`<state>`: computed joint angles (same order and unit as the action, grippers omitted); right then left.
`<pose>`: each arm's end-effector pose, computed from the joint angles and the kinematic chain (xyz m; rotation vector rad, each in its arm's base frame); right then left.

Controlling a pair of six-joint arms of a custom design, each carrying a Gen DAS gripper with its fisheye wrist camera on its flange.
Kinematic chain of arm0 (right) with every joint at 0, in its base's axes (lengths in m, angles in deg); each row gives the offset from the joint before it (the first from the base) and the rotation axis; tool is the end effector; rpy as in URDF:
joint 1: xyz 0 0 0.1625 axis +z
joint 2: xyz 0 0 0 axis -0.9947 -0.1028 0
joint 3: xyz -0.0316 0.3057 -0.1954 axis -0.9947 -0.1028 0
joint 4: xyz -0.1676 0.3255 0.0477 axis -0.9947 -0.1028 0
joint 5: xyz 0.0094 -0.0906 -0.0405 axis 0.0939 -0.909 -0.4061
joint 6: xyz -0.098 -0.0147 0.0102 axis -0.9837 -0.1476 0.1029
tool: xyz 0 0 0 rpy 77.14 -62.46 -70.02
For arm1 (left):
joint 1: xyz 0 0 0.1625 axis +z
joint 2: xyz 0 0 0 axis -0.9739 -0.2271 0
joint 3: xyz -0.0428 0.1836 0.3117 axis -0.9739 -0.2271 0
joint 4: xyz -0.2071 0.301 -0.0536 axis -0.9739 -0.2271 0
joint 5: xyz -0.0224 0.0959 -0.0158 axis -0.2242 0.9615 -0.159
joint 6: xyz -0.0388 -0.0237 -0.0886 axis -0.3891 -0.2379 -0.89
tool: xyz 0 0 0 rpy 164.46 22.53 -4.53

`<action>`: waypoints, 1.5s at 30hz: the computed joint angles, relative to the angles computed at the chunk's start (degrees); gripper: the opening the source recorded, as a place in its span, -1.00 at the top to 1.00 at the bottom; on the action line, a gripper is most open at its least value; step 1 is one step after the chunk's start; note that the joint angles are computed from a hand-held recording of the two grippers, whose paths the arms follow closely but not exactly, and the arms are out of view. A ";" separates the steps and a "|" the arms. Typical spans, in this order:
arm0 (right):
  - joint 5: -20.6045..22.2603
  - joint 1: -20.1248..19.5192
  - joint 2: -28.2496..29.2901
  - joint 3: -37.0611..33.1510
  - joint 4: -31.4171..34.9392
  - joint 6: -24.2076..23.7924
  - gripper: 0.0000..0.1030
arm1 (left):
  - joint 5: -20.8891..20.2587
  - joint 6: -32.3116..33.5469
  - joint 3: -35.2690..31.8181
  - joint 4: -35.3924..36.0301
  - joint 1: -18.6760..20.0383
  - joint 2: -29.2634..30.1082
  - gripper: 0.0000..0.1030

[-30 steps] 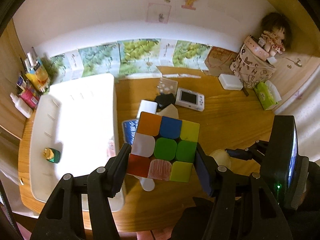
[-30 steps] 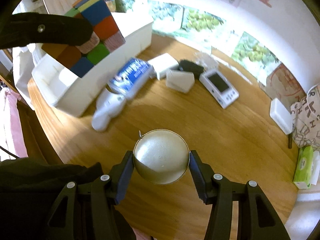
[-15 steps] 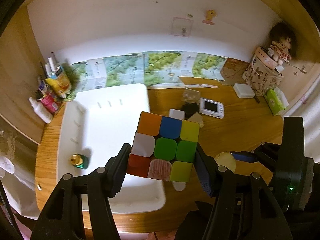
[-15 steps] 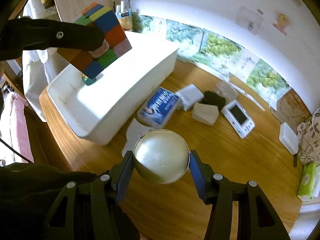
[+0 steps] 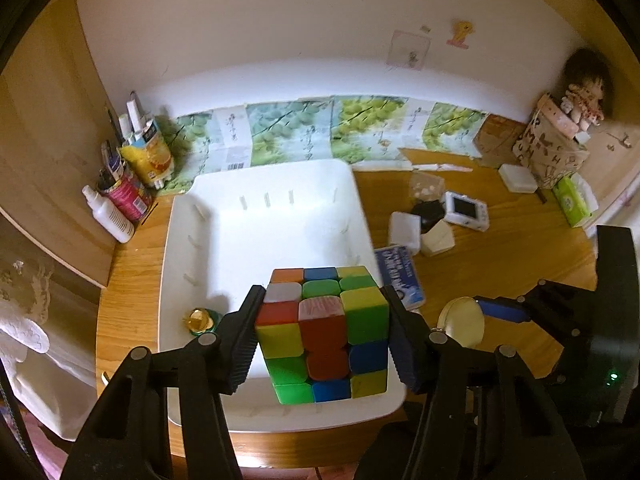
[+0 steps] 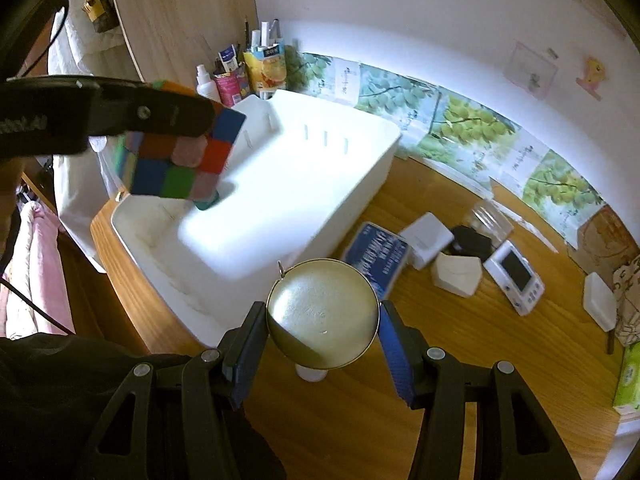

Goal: Organize rigid objects
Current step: 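Lower the cube into the tray and open the left tool while the right tool releases the beige case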

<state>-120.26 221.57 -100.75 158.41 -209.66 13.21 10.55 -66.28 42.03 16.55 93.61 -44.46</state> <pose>0.3823 -0.2507 0.1516 0.8327 -2.3873 0.3278 -0.2495 -0.2757 0.3648 0.5790 2.3990 -0.4948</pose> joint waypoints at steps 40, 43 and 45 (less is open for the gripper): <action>3.67 0.83 9.16 2.89 -27.97 -2.47 -0.39 | 4.59 -1.28 1.21 3.78 5.35 -5.28 -0.43; 2.77 1.28 9.30 3.50 -30.12 -2.90 -0.42 | 5.24 -1.94 2.24 2.34 4.68 -6.52 -0.43; 2.38 1.48 9.18 3.99 -31.63 -3.27 -0.42 | 6.04 -2.99 2.96 1.69 3.84 -7.24 -0.43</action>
